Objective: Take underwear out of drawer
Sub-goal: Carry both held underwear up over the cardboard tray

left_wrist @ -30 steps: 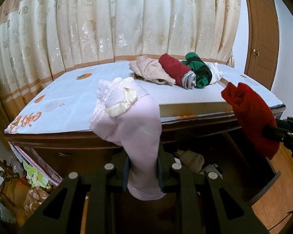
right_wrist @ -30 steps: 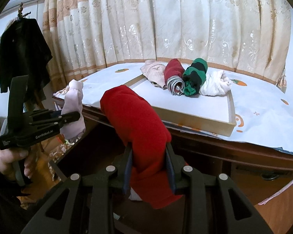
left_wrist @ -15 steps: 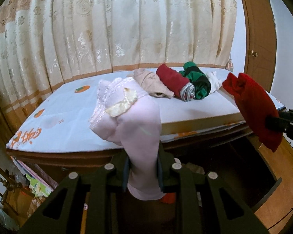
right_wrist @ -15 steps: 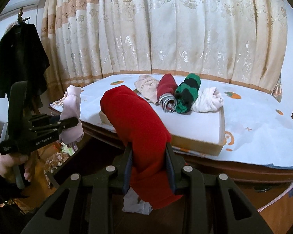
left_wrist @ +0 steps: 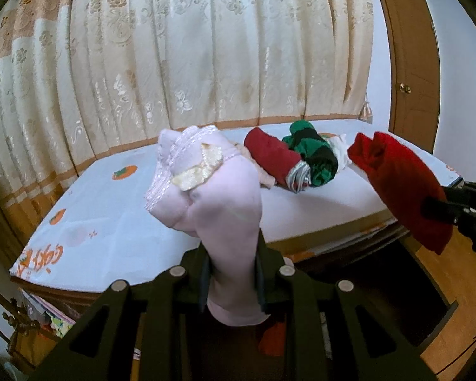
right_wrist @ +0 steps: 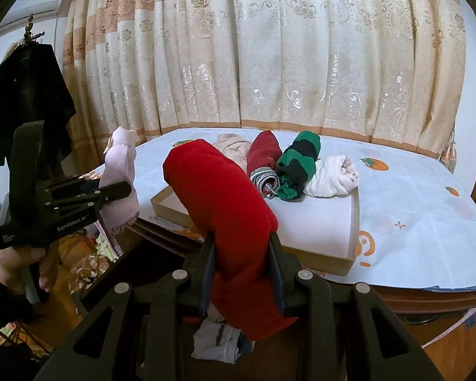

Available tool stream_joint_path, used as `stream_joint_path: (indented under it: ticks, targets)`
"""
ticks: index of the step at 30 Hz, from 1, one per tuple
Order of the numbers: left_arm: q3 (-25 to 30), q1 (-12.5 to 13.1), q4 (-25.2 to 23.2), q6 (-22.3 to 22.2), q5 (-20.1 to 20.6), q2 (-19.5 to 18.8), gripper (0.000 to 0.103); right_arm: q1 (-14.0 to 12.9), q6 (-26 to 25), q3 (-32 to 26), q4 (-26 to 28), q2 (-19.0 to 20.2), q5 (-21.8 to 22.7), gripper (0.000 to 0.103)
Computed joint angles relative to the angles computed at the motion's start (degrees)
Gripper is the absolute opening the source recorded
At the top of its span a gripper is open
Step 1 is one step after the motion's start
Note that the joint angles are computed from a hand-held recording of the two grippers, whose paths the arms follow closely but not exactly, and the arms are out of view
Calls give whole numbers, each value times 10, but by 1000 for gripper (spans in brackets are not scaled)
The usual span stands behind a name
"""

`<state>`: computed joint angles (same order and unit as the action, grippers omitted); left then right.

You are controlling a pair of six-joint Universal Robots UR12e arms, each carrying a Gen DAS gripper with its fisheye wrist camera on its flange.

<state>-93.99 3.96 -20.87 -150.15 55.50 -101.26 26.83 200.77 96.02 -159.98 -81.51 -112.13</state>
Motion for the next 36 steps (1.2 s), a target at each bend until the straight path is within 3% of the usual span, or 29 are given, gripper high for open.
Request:
stream_joint_path:
  ticks: [18, 36]
  targets:
    - [53, -21, -29, 9, 12, -27, 21, -22, -1, -15, 22, 0, 3, 33]
    - [107, -40, -92, 5, 27, -56, 21, -46, 4, -35, 67, 7, 5, 33]
